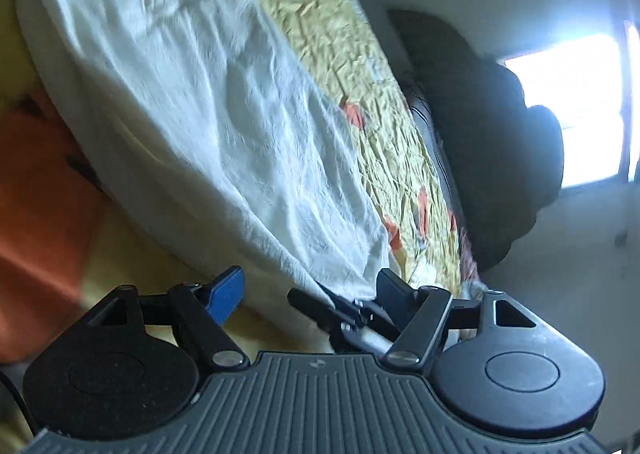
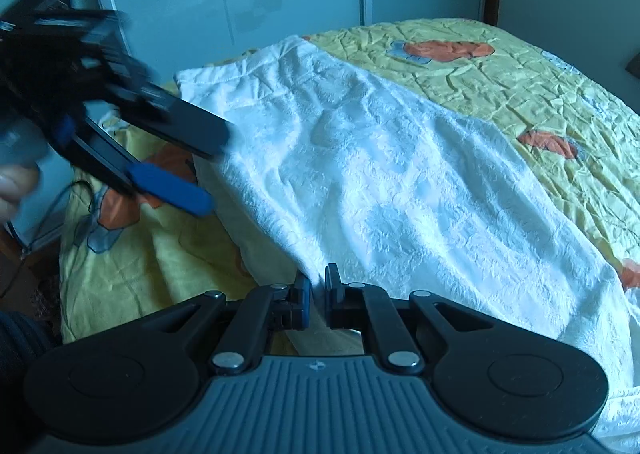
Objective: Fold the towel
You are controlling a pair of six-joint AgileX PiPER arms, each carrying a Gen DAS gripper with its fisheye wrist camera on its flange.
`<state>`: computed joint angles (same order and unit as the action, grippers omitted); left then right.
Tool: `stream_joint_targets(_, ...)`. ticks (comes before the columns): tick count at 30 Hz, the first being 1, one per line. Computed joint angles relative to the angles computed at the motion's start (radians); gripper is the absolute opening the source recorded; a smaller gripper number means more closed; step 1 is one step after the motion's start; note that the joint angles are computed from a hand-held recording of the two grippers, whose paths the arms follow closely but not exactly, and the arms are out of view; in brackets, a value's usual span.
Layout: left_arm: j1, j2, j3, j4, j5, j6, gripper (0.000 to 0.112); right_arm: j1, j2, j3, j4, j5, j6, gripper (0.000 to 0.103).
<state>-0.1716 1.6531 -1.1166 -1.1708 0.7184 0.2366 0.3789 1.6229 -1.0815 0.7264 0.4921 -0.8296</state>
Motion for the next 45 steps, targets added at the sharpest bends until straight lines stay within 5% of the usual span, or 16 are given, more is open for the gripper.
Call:
stream_joint_targets(3,-0.028,0.044,-0.042,0.034,-0.016,-0.056,0.072,-0.004,-0.017,0.023,0.052,-0.030,-0.028,0.006)
stream_joint_targets(9,-0.089,0.178,-0.169,0.268,-0.091,-0.187,0.022,0.011,-0.028,0.067,0.021,-0.080,0.074,0.011)
stream_joint_targets(14,-0.127,0.143,-0.065,0.179,-0.226,-0.004,0.028,-0.144,-0.134,0.154,0.203,-0.025,0.025,0.017)
stream_joint_targets(17,-0.124,0.123,0.020,-0.050,-0.277,0.236,0.029,-0.308,-0.177,0.117,0.050,-0.078,0.254,0.019)
stream_joint_targets(18,-0.121,0.124,0.033,-0.113,-0.279,0.297,0.029,-0.366,-0.161,0.085,-0.030,-0.105,0.354,0.028)
stream_joint_targets(21,-0.105,0.135,0.056,-0.246,-0.259,0.417,0.030,-0.540,-0.051,-0.063,-0.268,-0.103,0.654,0.088)
stream_joint_targets(24,-0.091,0.123,0.073,-0.258,-0.243,0.447,0.030,-0.661,0.111,-0.290,-0.389,0.054,0.891,0.088)
stream_joint_targets(30,-0.095,0.125,0.074,-0.274,-0.246,0.475,0.030,-0.673,0.334,-0.621,-0.561,0.280,1.030,0.086)
stream_joint_targets(32,-0.093,0.125,0.073,-0.269,-0.243,0.475,0.030,-0.648,0.434,-0.758,-0.643,0.390,1.035,0.072)
stream_joint_targets(33,-0.093,0.125,0.072,-0.268,-0.241,0.476,0.030,-0.634,0.475,-0.816,-0.685,0.445,1.039,0.056)
stream_joint_targets(36,-0.090,0.127,0.069,-0.264,-0.236,0.475,0.030,-0.596,0.585,-0.958,-0.844,0.570,1.072,0.052)
stream_joint_targets(42,-0.088,0.128,0.075,-0.288,-0.232,0.520,0.030,-0.584,0.642,-1.064,-0.876,0.655,1.073,0.052)
stream_joint_targets(45,-0.088,0.127,0.081,-0.309,-0.231,0.545,0.030,-0.612,0.645,-1.072,-0.826,0.647,1.088,0.043)
